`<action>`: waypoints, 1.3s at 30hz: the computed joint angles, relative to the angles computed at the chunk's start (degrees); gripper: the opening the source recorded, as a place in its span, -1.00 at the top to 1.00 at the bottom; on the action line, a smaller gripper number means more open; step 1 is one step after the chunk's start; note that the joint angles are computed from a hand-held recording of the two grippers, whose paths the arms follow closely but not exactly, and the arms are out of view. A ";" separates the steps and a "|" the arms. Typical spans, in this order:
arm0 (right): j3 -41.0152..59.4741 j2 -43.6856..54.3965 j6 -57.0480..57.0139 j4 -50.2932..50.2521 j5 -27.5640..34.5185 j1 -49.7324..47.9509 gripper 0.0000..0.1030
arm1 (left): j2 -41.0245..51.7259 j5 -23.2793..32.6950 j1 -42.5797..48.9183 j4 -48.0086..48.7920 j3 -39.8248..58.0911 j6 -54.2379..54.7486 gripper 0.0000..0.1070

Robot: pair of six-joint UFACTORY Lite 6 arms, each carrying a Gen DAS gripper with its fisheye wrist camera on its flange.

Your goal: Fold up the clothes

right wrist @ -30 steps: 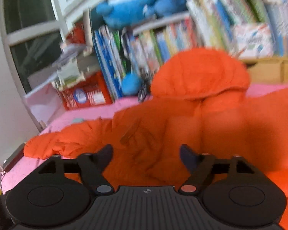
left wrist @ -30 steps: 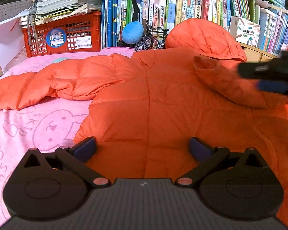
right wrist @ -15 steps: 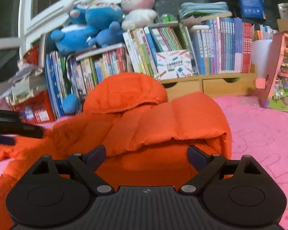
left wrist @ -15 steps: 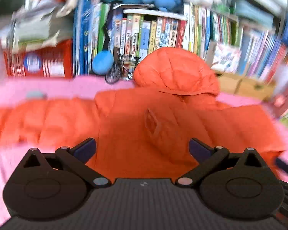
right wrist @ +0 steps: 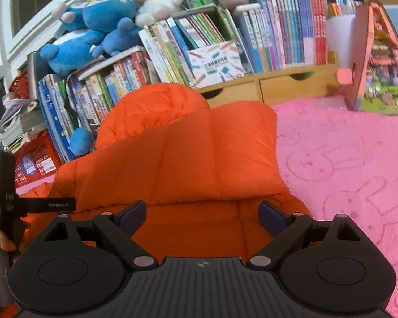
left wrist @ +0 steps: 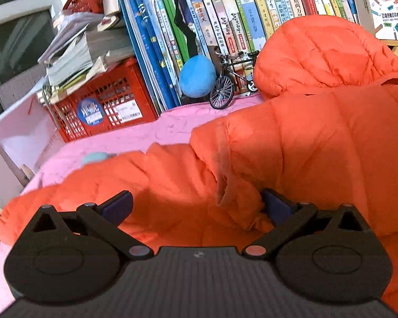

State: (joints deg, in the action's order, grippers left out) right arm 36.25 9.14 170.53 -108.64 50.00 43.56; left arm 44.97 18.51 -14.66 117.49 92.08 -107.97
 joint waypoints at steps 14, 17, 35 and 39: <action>15.01 8.29 -36.72 10.73 17.18 8.26 -0.90 | -1.10 -2.55 0.78 7.10 -1.64 -6.64 -0.93; 25.26 14.68 -47.07 10.65 16.23 4.80 -0.96 | -0.92 -5.10 1.85 7.82 -0.95 -8.22 -0.93; 44.10 29.70 -55.25 19.09 -6.20 -5.27 -1.00 | -0.12 -14.45 5.81 26.46 1.57 -30.61 -0.93; 44.03 29.80 -55.59 19.25 -6.34 -5.42 -1.00 | -0.26 -14.77 5.96 29.30 1.51 -33.61 -0.93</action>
